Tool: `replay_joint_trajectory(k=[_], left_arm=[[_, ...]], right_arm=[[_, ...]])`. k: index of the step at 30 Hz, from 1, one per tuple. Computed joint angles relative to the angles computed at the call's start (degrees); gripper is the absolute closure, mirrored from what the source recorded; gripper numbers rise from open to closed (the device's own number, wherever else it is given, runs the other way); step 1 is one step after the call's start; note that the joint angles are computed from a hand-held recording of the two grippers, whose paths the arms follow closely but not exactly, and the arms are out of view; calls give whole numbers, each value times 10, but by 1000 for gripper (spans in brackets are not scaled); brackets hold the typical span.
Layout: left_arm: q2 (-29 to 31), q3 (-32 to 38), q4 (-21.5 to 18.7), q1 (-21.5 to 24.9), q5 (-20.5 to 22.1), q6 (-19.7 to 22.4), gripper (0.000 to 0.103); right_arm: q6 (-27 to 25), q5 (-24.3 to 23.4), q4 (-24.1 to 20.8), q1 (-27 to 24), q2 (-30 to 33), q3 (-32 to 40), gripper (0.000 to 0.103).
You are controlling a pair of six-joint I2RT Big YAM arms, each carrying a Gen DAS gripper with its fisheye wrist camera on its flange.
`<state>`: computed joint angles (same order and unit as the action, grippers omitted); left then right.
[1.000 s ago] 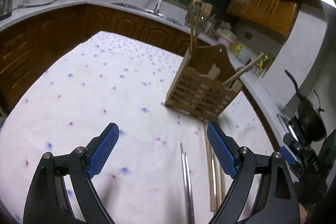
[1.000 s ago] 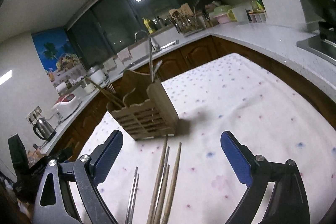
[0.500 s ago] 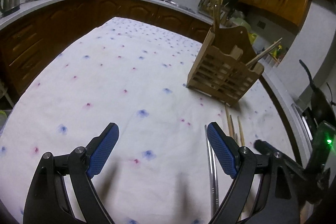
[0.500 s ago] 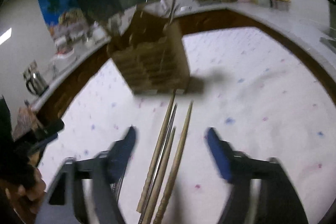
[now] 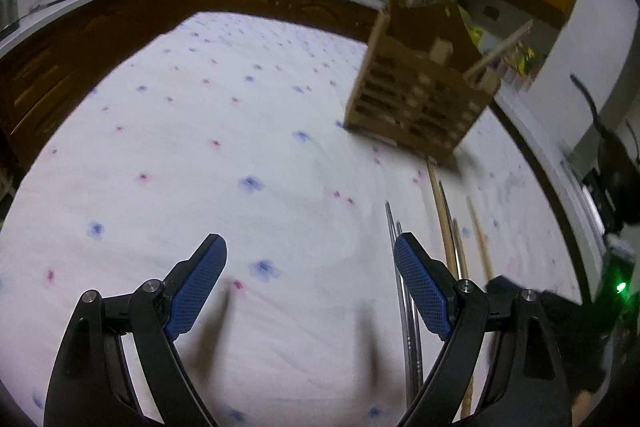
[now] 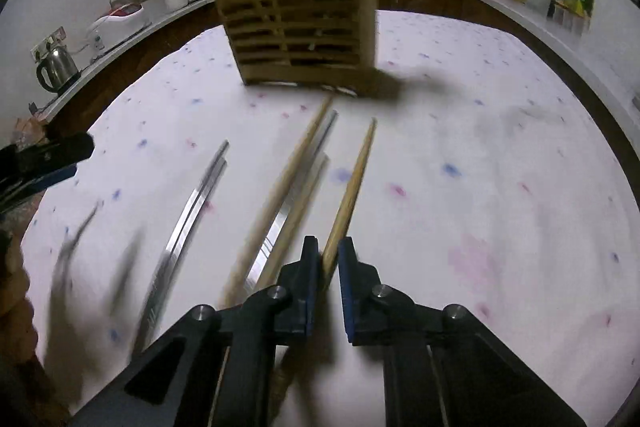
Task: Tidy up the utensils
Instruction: 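Move both open tools back down over the remaining chopsticks, then grasp a metal chopstick with the left tool while the right tool grasps a wooden one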
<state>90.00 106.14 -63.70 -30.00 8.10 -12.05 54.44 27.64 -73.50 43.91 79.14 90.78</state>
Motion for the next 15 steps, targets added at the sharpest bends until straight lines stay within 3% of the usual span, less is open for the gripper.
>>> replay_joint_trajectory(k=[3,4,7,8,10,14,15], left_arm=[[19,19,-29,-14,-1,21,15],[26,26,-38,-20,-5,30,15],[47,49,-60,-39,-20,53,16],[53,56,-66,-44,-23,61,19],[72,74,-92,-55,-41,81,38],[66,61,-78,-57,-47,98,46],[66,60,-81,-56,-53,103,59]], right_arm=[[36,5,-25,3,-16,-7,92],[45,4,-15,2,-26,-15,87],[67,7,31,-1,-59,-44,87],[74,12,40,0,-65,-48,87],[75,13,57,-3,-67,-47,87],[67,4,74,-5,-62,-39,87],[62,-1,83,-8,-54,-34,87]])
